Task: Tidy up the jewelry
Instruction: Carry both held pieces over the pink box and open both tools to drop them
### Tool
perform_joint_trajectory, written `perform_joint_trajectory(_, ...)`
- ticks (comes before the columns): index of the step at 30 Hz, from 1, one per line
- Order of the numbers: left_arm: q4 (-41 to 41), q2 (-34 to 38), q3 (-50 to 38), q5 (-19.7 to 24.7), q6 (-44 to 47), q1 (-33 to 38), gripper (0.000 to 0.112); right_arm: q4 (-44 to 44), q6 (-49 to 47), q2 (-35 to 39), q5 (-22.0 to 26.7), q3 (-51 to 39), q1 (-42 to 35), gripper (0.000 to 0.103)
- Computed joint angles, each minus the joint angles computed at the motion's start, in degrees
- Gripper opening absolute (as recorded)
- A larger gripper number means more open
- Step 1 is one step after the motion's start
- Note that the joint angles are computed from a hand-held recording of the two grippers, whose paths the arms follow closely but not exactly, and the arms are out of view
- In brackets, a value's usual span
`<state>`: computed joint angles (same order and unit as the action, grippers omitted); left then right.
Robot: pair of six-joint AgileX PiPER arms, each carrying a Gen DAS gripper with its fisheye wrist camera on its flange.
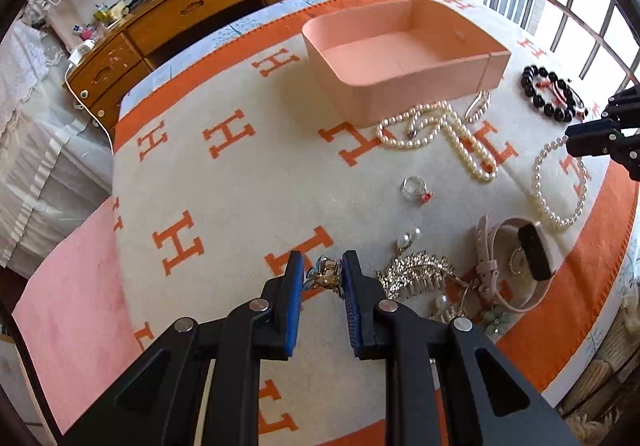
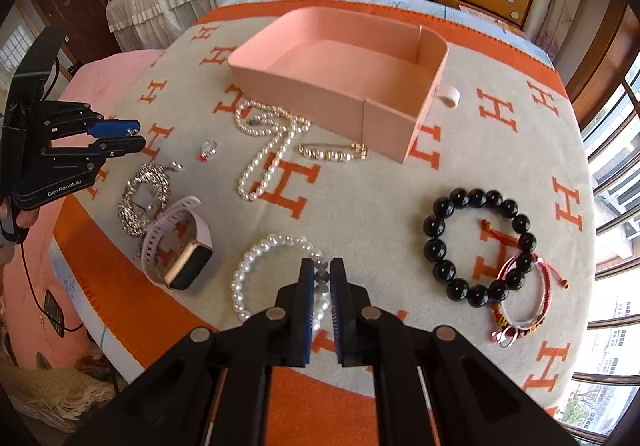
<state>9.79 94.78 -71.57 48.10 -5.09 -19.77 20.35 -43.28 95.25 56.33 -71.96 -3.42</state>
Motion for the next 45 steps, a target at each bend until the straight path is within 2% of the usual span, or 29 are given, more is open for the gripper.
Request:
perform_joint_trajectory(5, 1.7, 0.7, -10.0, 5.6, -5.9, -1.5, 0.017, 4.4, -1.5, -2.2, 2.0, -6.1, -0.8, 0.008)
perform_joint_trajectory(10, 2.4, 7.2, -24.2, 9.4, -10.1, -2.5, 0.017, 7.4, 0.1, -1.7, 1.4, -13.7, -0.2, 0.008)
perform_joint_trajectory(15, -1.4, 18.4, -39.9, 12.3, -11.2, -2.2, 0.017, 9.3, 5.0, 4.4, 1.6, -23.3, 0.9, 0.008)
perform_joint_trajectory(17, -1.5, 22.9, -45.4, 13.2, -12.2, -2.6, 0.017, 7.4, 8.4, 7.8, 1.0, -27.4, 2.2, 0.008)
perform_joint_trajectory(22, -2.0, 34.1, -60.4, 17.6, -13.3, -3.0, 0.018, 5.1, 13.8, 16.9, 3.3, -36.0, 3.5, 0.008)
perform_joint_trajectory(24, -1.4, 36.4, -63.0, 18.5, -14.6, -3.4, 0.028, 4.0, 15.9, 20.2, 4.3, -39.3, 3.6, 0.008)
perform_joint_trajectory(26, -0.6, 35.1, -59.6, 16.1, -16.4, -3.8, 0.064, 2.0, 17.7, 21.2, 3.0, -39.5, 3.9, 0.009)
perform_joint_trajectory(28, 3.1, 32.4, -54.4, 12.3, -20.0, -5.0, 0.078, 1.8, 17.6, 21.1, 2.3, -38.1, 3.8, 0.009)
perform_joint_trajectory(34, 8.3, 24.5, -42.2, 6.8, -27.1, -7.0, 0.081, 2.0, 16.1, 17.2, -0.8, -30.4, 2.8, 0.012)
perform_joint_trajectory(38, 13.6, 18.0, -33.4, 3.0, -33.0, -8.6, 0.088, 0.9, 15.4, 14.1, -1.1, -27.0, 2.8, 0.012)
perform_joint_trajectory(44, 15.0, 11.4, -26.6, 2.7, -36.8, -9.4, 0.089, 2.7, 14.0, 8.3, -2.2, -21.3, 1.5, 0.013)
perform_joint_trajectory(45, 15.2, 10.4, -25.4, 2.7, -37.3, -9.5, 0.089, 3.3, 13.6, 7.4, -2.2, -20.5, 1.2, 0.016)
